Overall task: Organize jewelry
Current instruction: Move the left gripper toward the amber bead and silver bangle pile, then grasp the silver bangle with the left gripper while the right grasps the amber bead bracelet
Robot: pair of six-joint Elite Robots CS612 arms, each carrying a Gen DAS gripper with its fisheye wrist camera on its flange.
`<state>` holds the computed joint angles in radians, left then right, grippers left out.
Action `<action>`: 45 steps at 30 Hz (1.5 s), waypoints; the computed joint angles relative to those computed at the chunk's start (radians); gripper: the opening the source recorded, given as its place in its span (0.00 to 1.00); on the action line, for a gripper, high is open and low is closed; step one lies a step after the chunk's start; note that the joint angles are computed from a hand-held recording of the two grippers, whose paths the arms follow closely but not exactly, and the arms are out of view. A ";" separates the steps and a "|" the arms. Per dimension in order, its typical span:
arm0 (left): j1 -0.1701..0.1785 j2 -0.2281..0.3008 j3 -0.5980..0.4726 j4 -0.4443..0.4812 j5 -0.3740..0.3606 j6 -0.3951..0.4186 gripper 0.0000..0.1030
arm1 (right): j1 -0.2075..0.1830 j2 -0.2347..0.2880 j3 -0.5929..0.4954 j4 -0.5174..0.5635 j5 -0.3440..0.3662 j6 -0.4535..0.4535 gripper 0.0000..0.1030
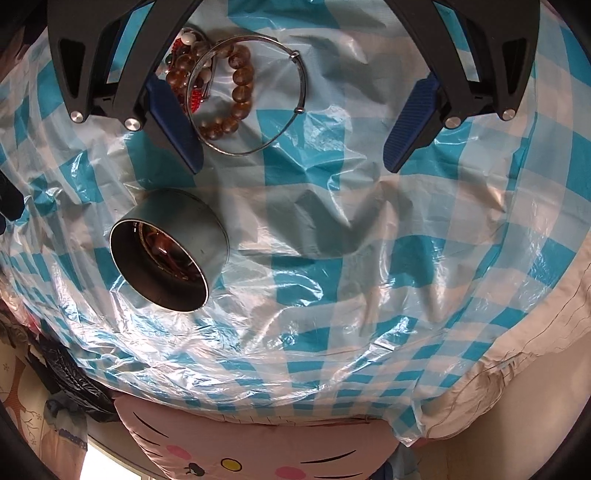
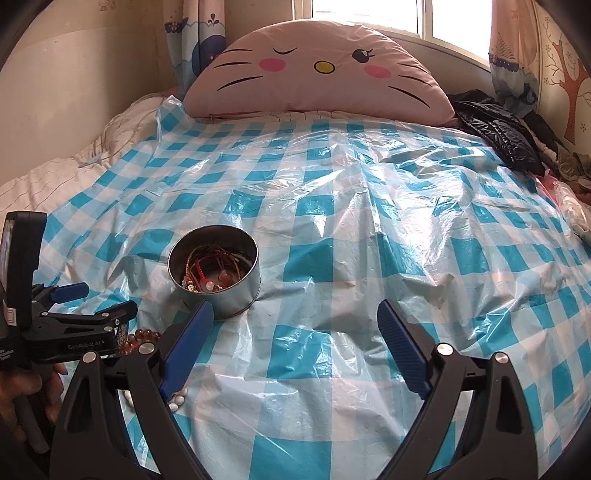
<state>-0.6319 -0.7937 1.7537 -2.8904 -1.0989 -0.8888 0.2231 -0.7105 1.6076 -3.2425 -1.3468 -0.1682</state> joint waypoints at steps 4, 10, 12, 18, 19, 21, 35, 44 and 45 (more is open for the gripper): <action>0.004 -0.003 0.003 0.018 0.006 -0.029 0.92 | 0.004 0.004 -0.010 0.042 0.000 -0.019 0.84; 0.020 -0.017 0.042 -0.059 -0.013 -0.109 0.92 | 0.022 0.019 -0.050 0.184 0.076 -0.155 0.84; 0.020 -0.026 0.069 -0.123 0.005 -0.144 0.92 | 0.032 0.028 -0.067 0.231 0.102 -0.211 0.84; 0.028 -0.031 0.085 -0.141 -0.012 -0.148 0.92 | 0.067 0.057 -0.134 0.367 0.108 -0.295 0.68; 0.025 -0.033 0.081 -0.120 0.001 -0.134 0.92 | 0.074 0.063 -0.145 0.389 0.098 -0.314 0.65; 0.018 -0.033 0.073 -0.091 0.028 -0.107 0.92 | 0.085 0.074 -0.166 0.440 0.077 -0.345 0.63; -0.004 -0.014 0.016 0.053 0.054 0.064 0.92 | 0.062 0.076 -0.156 0.374 -0.118 -0.183 0.63; -0.017 0.025 -0.039 0.065 0.056 0.253 0.86 | 0.059 0.074 -0.149 0.358 -0.099 -0.210 0.63; -0.018 0.030 -0.045 0.061 0.054 0.273 0.83 | 0.060 0.074 -0.152 0.371 -0.095 -0.220 0.62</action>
<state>-0.6496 -0.7642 1.7090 -2.8292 -1.0450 -0.6154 0.2835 -0.6363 1.4558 -2.8715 -1.4420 -0.3885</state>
